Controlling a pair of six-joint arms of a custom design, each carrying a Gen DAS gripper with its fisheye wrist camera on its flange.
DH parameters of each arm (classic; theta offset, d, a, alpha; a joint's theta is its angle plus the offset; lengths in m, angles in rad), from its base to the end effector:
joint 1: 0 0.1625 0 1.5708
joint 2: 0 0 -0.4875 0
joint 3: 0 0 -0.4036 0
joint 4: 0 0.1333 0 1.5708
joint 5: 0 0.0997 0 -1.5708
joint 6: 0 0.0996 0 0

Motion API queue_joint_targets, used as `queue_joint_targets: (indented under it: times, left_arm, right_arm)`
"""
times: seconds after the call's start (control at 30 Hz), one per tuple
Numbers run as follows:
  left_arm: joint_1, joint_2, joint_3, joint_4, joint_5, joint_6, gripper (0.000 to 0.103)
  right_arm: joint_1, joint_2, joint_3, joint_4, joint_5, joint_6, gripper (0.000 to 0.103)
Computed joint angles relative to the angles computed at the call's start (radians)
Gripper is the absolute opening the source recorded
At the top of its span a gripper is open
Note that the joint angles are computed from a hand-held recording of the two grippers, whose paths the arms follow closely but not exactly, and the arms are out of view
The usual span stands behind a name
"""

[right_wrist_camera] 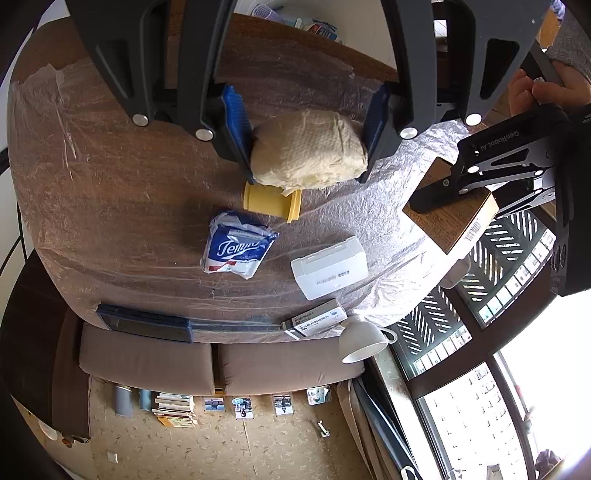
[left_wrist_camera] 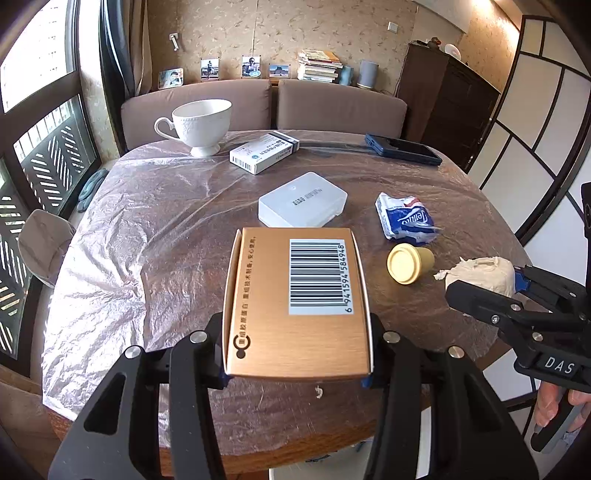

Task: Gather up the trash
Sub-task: 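Carry the cloth bundle in the right tool and cardboard box in the left tool over the bin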

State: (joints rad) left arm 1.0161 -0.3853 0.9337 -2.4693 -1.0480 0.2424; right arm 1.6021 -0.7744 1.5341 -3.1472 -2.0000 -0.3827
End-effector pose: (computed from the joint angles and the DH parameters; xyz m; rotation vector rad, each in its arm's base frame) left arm -0.3287 -0.8780 0.0884 0.9038 2.4662 -0.5675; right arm 0.1161 -0.7721 0.2361 0.2750 -2.4239 0.9421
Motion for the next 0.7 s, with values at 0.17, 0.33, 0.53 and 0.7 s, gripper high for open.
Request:
queue_joint_targets:
  times: [0.17, 0.33, 0.53, 0.7]
  left_arm:
    - [-0.009, -0.028, 0.061, -0.034, 0.009, -0.007, 0.049]
    - [-0.015, -0.053, 0.115, -0.052, 0.016, -0.023, 0.049]
    - [-0.020, -0.075, 0.164, -0.066, 0.021, -0.041, 0.049]
    - [-0.027, -0.088, 0.196, -0.080, 0.021, -0.053, 0.049]
  right_arm:
    - [0.001, -0.020, 0.039, -0.016, 0.006, -0.007, 0.052]
    - [0.000, -0.039, 0.073, -0.022, 0.011, -0.009, 0.052]
    - [-0.003, -0.062, 0.112, -0.031, 0.020, -0.005, 0.052]
    - [-0.003, -0.078, 0.136, -0.044, 0.025, -0.015, 0.052]
